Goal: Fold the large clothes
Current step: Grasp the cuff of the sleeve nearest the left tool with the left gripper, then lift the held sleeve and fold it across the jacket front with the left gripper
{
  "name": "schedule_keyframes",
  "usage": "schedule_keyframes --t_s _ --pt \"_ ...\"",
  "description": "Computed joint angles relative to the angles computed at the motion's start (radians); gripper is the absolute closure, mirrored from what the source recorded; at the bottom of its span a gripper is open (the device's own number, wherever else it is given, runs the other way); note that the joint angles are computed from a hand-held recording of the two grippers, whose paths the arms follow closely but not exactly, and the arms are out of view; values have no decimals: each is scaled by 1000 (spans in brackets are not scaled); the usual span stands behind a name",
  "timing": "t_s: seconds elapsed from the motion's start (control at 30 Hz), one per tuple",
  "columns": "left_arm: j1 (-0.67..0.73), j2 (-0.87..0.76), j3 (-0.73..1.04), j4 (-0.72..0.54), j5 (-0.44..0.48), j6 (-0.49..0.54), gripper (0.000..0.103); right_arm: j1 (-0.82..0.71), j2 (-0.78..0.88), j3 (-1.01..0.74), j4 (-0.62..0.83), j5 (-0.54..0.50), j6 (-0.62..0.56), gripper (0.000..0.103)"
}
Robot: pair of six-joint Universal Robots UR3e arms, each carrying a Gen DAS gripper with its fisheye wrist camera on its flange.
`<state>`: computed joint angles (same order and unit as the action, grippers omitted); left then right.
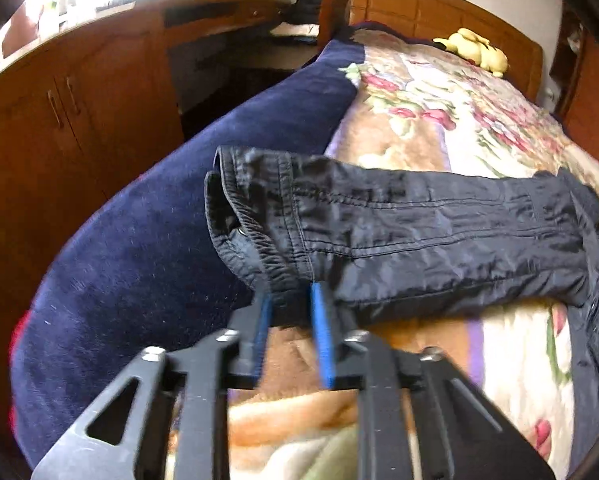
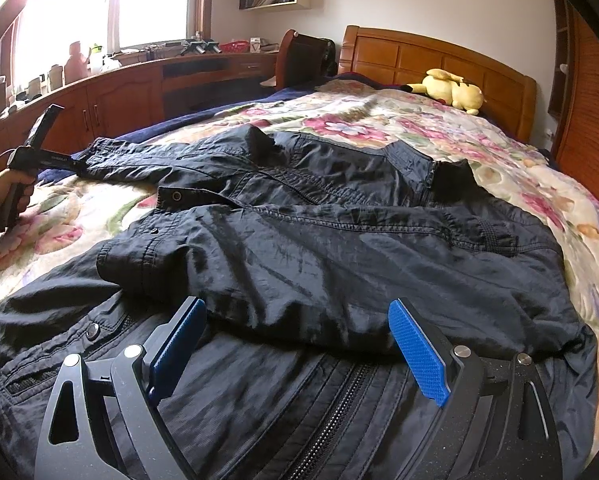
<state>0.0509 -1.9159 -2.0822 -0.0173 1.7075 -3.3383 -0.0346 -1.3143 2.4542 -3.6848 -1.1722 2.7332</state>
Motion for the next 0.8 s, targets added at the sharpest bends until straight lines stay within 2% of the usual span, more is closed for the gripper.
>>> schedule_keyframes --t_s 0.17,0.23,0.33,0.6,0.8 --pt "-103 63 20 18 80 -12 93 -10 -12 16 -12 8 -8 10" --pt "-174 87 77 -42 122 -5 98 -13 -21 29 -32 -7 -16 10" --pt "-281 100 178 -124 187 13 98 -25 -42 47 -54 -36 -20 10" --pt "-560 6 529 -288 324 29 99 -193 -170 130 33 113 -36 10" --pt "-690 -165 869 -419 342 20 100 -302 -266 206 78 199 -79 10"
